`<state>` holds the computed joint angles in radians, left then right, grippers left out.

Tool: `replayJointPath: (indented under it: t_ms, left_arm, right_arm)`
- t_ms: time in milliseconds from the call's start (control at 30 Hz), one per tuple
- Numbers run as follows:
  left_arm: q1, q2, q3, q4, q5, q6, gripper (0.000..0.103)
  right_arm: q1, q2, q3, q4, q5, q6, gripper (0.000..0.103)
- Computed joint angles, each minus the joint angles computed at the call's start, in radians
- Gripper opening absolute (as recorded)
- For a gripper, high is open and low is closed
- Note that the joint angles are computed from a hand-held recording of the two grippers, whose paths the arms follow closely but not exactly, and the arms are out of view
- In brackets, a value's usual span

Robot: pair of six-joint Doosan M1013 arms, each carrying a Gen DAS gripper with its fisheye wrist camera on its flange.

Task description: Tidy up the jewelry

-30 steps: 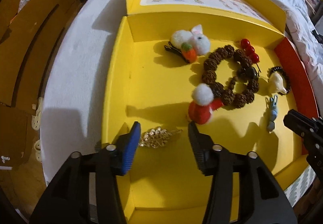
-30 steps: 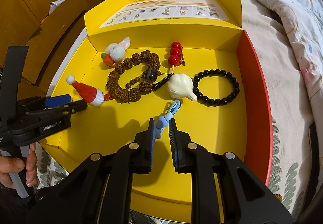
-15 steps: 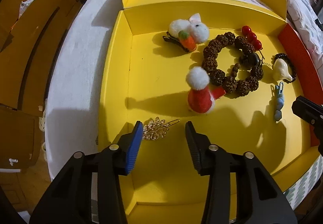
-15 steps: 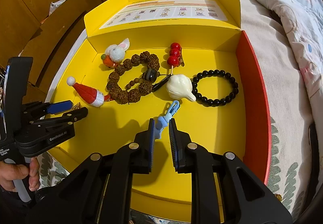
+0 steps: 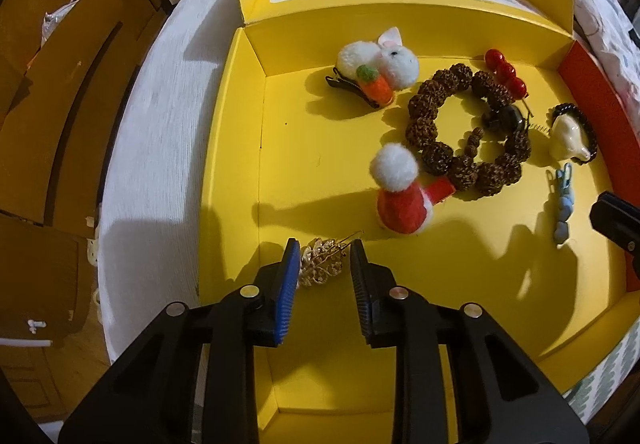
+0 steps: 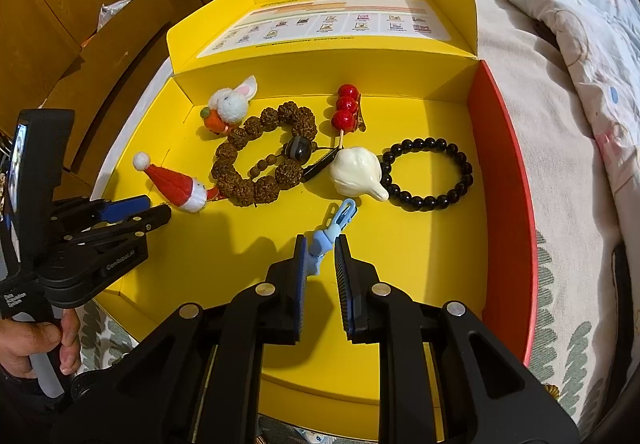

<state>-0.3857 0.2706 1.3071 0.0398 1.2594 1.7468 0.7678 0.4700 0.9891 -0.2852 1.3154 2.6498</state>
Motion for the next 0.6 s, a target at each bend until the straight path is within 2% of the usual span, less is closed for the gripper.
replayJointPath:
  t_ms: [267,600]
  left_arm:
    - [0.013,0.021,-0.033,-0.041,0.038,0.01,0.023]
    - [0.018,0.022,-0.027,-0.047,0.031,0.011,0.022]
  right_arm:
    - [-0.004,0.005,0.001,0.023,-0.008,-0.009,0.02]
    - [0.003,0.084,-0.1,0.0,0.115,-0.048,0.022]
